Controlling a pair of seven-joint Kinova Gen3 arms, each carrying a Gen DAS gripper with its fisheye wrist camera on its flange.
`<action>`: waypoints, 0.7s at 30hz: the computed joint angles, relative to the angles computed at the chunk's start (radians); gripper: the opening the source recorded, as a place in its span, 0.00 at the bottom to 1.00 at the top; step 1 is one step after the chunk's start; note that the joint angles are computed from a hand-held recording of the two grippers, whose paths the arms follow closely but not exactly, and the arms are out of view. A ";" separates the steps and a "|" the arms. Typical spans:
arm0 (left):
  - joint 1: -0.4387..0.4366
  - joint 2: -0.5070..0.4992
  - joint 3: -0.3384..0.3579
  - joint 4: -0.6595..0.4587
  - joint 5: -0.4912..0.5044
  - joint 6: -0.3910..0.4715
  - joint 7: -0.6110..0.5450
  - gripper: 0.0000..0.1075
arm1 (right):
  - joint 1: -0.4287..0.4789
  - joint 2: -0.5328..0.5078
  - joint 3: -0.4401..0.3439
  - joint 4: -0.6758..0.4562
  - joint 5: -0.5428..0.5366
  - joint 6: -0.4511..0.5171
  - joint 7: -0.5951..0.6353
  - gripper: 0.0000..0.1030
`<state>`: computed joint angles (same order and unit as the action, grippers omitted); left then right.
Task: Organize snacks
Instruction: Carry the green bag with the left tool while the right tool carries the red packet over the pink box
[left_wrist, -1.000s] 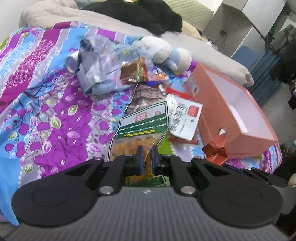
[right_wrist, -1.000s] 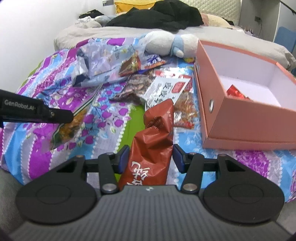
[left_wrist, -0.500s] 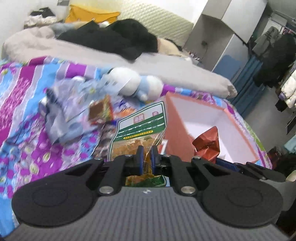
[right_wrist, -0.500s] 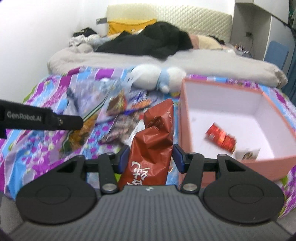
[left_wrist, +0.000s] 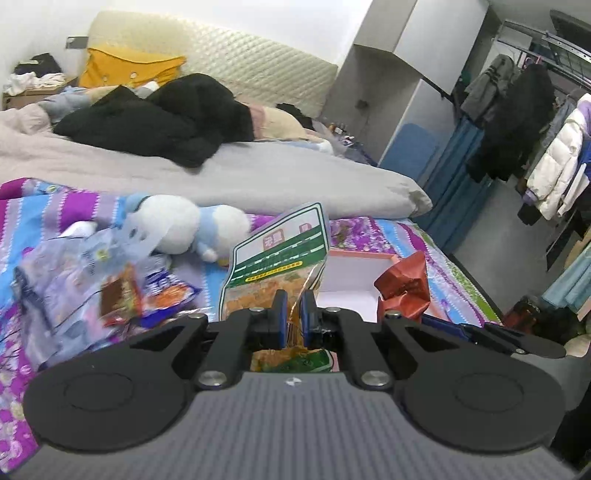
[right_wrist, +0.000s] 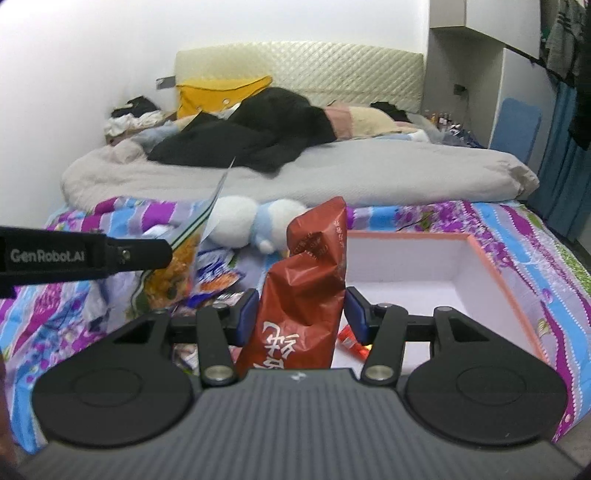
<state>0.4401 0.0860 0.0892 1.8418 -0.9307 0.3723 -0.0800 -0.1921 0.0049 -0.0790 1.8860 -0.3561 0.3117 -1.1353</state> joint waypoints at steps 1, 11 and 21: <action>-0.007 0.016 0.005 -0.018 0.020 -0.008 -0.026 0.09 | 0.008 0.007 0.007 -0.008 -0.022 0.005 0.025 0.52; -0.061 0.248 0.053 -0.241 0.296 -0.046 -0.363 0.09 | 0.133 0.145 -0.001 -0.089 -0.073 0.036 0.079 0.52; -0.123 0.479 0.124 -0.427 0.500 0.008 -0.628 0.09 | 0.194 0.307 -0.026 -0.161 0.031 0.056 -0.014 0.52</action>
<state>0.3171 0.5650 0.2129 1.4148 -0.4305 0.3801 -0.7081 0.0020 0.3118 -0.1046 1.7247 -0.3253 0.3674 -1.1493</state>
